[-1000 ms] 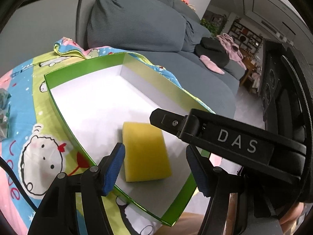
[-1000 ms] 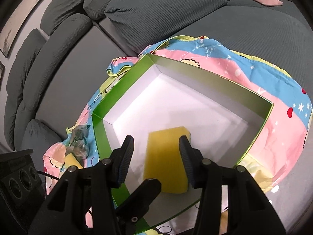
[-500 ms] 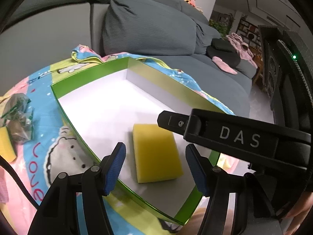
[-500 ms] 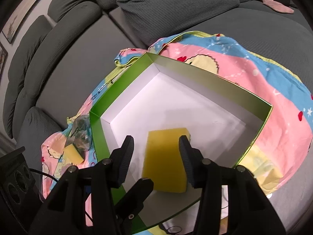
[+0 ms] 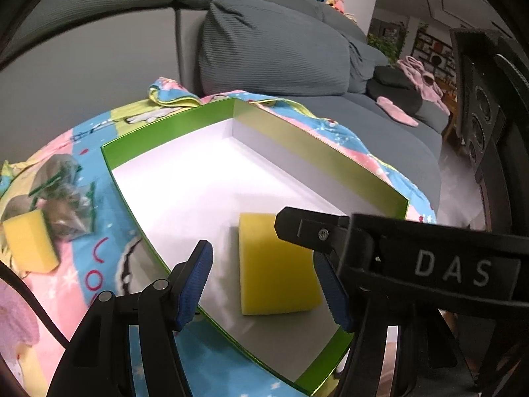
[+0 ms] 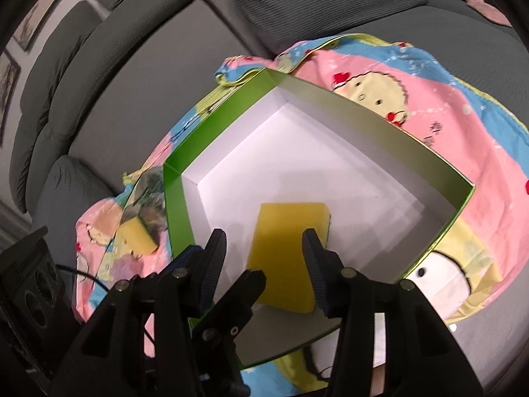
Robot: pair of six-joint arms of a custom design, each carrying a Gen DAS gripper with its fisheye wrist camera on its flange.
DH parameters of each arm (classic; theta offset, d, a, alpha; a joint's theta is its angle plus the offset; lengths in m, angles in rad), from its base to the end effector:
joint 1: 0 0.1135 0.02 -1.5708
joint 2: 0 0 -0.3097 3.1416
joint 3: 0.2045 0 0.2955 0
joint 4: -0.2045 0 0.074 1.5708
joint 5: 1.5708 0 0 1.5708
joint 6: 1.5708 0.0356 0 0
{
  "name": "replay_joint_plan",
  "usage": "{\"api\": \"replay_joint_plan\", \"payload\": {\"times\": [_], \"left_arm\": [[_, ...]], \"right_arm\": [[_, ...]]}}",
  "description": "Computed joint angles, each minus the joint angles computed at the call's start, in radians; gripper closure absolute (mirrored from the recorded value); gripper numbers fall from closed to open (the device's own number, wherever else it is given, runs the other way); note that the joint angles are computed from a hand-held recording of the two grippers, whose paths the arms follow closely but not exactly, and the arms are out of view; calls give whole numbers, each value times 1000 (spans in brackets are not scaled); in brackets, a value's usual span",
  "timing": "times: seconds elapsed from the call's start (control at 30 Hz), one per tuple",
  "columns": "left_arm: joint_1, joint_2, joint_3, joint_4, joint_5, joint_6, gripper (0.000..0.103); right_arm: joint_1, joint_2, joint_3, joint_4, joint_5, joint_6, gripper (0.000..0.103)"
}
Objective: Organize objects
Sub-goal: 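Lower the sponge into the box and open the right gripper, then move the right gripper back toward the lilac mesh bath puff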
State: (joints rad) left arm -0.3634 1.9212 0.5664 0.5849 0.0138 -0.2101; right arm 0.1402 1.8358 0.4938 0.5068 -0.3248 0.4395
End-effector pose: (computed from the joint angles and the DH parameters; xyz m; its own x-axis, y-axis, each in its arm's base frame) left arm 0.3042 -0.1162 0.0583 -0.7124 0.0478 -0.7002 0.2210 0.9622 -0.1591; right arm 0.2930 0.0528 0.0643 -0.8109 0.2928 -0.5066 0.0007 0.8662 0.4996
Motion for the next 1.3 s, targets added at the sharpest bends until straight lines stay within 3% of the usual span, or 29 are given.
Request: {"api": "replay_joint_plan", "payload": {"times": [0.2,0.37,0.47,0.57,0.67,0.7,0.77,0.93,1.03,1.13,1.3], "left_arm": [[48,-54,-51,7,56,-39,37],[137,-219,-156,-8,186,-45,37],[213,-368,-235,-35,207,-34,37],[345,-502,-288,-91,284,-8,22],[512,-567,-299,-171,343,60,20],[552,-567,-294,-190,349,81,20],[659,-536,-263,-241,341,120,20],[936,-339,-180,-256,457,195,20],[1027,-232,-157,-210,501,209,20],[1067,-131,-110,-224,479,202,20],[1092,-102,-62,-289,482,206,20]], "right_arm": [[54,-3,13,-28,11,6,55],[42,-21,-24,62,-44,35,47],[88,-90,-66,99,38,20,40],[143,-146,-96,141,77,18,33],[186,-184,-100,159,45,21,27],[208,-192,-93,159,36,21,16],[261,-189,-64,152,22,11,11],[412,-118,77,25,74,-11,11],[473,-47,185,-84,80,-21,11],[527,13,273,-186,97,-24,12],[572,91,410,-344,98,48,12]]}}
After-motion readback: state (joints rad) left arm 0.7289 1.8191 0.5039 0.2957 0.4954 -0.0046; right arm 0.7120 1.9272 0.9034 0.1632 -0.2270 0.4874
